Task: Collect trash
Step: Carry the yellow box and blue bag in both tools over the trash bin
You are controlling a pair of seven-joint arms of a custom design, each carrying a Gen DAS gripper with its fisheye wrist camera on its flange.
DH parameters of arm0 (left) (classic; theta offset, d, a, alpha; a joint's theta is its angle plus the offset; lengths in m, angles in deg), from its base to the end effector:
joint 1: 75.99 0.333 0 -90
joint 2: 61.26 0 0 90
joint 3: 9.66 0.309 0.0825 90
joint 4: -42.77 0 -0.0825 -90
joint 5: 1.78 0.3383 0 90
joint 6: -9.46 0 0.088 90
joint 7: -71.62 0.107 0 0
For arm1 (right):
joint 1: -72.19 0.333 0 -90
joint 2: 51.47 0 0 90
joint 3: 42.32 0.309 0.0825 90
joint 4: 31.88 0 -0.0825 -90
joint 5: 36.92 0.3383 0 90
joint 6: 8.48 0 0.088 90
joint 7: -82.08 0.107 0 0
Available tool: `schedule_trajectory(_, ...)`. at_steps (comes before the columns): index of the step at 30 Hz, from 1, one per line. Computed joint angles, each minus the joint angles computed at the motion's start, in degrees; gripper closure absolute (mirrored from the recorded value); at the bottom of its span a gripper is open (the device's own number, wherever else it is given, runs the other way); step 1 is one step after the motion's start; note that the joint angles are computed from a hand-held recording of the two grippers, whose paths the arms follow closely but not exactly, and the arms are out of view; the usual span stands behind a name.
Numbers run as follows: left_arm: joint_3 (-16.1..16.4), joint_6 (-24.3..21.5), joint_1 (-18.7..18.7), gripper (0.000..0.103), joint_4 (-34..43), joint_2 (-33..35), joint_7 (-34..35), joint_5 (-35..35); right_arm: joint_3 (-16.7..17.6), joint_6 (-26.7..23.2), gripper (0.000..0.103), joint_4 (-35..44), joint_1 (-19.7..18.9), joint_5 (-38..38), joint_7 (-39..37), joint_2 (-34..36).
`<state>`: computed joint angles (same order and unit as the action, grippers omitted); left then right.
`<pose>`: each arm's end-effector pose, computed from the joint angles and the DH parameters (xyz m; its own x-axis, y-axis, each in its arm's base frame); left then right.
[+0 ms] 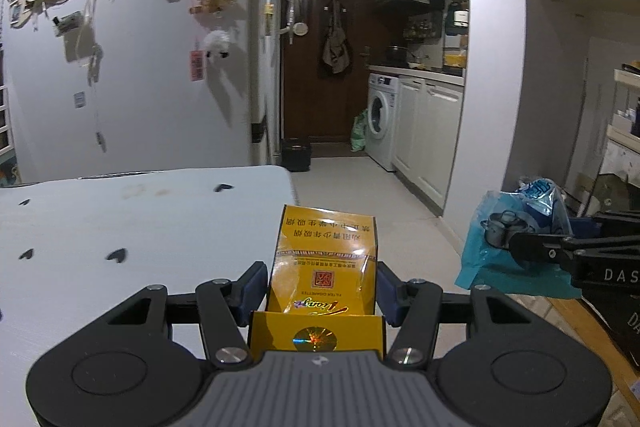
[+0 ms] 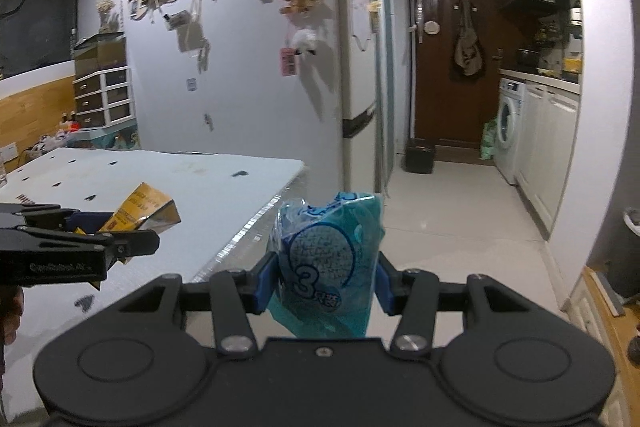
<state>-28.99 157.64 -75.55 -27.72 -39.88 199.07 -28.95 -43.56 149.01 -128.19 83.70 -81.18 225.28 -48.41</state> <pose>0.6457 -0.1519 0.6831 -0.5937 -0.8044 0.0215 -0.3718 0.2505 -0.8939 0.5672 0.1318 0.6704 -0.1469 -0.9874 -0.0592 -0.4089 0.1151 -0.9053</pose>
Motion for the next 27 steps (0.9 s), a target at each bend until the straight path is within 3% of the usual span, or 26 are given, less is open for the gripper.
schedule_trajectory(13,-0.41,2.85,-3.35,0.046,-11.01,-7.02,2.18,-4.41,3.97,0.96,0.052,-15.24,-8.23,-4.32,4.31,-12.43)
schedule_trajectory(21,-0.50,3.89,-7.56,0.046,-17.87,-10.43,3.65,-6.20,6.02,2.42,0.052,-24.41,-13.91,-0.54,0.04,-19.53)
schedule_trajectory(27,-0.33,3.51,-11.07,0.046,-20.06,-9.29,0.96,-3.37,5.99,3.09,0.052,-31.54,-17.22,5.04,-4.82,-23.58)
